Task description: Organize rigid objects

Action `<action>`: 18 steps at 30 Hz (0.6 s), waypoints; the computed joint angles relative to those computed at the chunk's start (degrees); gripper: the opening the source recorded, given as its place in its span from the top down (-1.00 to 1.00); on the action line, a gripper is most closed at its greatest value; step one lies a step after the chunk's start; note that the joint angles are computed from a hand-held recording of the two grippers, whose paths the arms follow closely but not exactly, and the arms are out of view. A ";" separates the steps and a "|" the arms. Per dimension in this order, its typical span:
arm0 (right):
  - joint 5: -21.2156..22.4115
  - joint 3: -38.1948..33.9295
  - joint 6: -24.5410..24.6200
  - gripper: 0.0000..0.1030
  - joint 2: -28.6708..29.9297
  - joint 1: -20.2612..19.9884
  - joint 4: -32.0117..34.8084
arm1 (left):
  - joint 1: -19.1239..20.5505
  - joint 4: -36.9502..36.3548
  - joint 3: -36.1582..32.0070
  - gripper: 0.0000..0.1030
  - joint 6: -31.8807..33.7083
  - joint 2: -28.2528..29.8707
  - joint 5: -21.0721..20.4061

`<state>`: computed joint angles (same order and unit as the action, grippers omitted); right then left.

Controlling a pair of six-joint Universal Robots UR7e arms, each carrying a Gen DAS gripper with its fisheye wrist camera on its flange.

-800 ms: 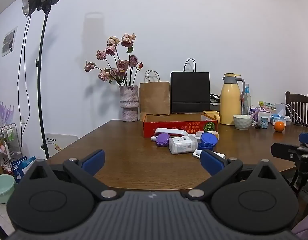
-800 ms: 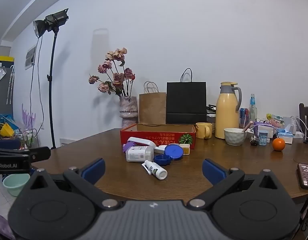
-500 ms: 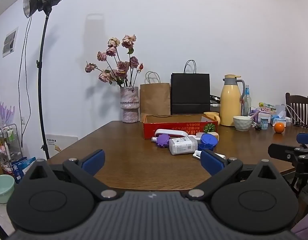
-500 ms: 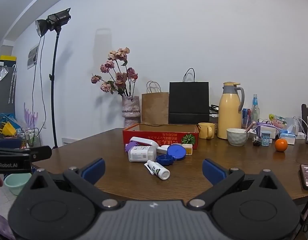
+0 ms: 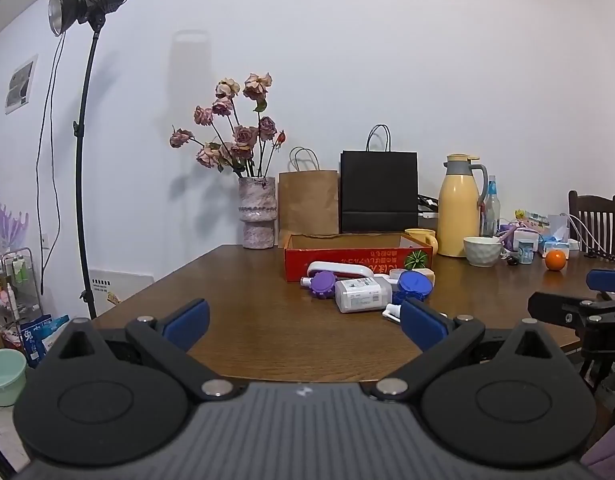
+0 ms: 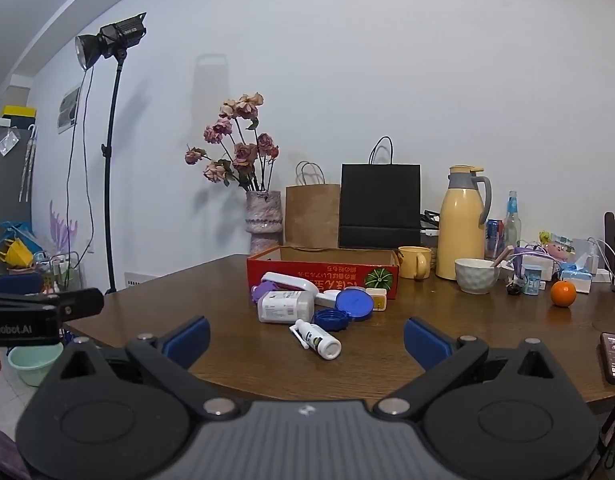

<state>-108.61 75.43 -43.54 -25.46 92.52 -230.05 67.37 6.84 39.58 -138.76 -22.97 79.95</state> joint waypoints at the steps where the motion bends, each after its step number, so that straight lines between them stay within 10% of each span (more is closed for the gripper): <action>1: 0.02 0.01 0.00 -1.00 0.01 -0.01 -0.02 | -0.01 -0.44 0.38 -1.00 0.00 -0.12 0.05; 18: 0.00 0.09 -0.04 -1.00 -0.06 0.01 0.02 | -0.09 -0.75 0.86 -1.00 -0.14 -0.32 0.10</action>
<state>-108.61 75.52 -43.58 -25.52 92.53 -230.03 67.28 6.09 40.44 -138.90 -23.29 80.06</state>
